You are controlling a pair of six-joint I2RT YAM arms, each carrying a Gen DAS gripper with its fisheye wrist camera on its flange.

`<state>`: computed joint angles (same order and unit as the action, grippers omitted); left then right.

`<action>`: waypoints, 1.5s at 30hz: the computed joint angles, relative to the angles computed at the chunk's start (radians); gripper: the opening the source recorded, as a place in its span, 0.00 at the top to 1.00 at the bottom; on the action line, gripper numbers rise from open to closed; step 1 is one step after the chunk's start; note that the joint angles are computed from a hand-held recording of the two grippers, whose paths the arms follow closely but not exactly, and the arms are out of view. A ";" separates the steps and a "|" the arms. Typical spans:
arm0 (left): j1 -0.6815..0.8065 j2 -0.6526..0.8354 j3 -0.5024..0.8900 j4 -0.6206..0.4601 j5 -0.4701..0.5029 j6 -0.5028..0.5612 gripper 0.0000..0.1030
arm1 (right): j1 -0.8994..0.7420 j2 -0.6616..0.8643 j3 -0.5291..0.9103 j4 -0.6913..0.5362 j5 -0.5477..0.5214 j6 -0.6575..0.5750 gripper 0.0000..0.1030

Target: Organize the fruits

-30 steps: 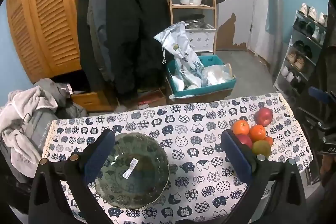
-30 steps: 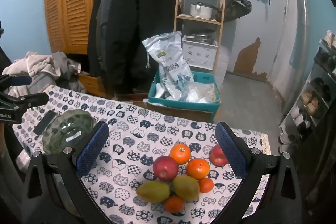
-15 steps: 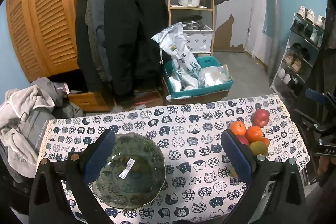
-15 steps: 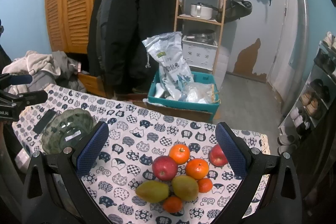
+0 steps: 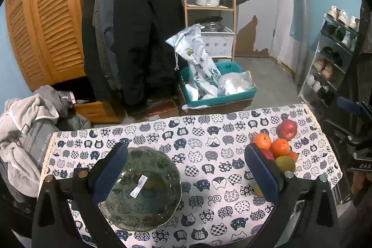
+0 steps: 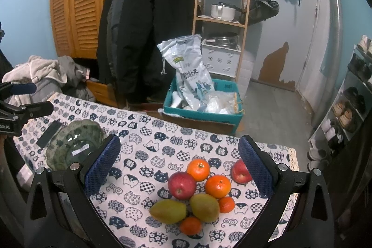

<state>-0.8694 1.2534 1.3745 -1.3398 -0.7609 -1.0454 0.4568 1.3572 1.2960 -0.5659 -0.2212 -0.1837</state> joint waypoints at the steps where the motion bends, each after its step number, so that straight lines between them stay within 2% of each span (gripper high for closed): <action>1: 0.002 0.002 -0.001 0.004 0.002 0.003 0.01 | -0.001 0.001 0.001 -0.001 -0.001 -0.001 0.03; 45: -0.013 0.013 -0.019 0.030 0.019 -0.003 0.01 | -0.006 -0.003 -0.008 -0.004 -0.007 -0.004 0.03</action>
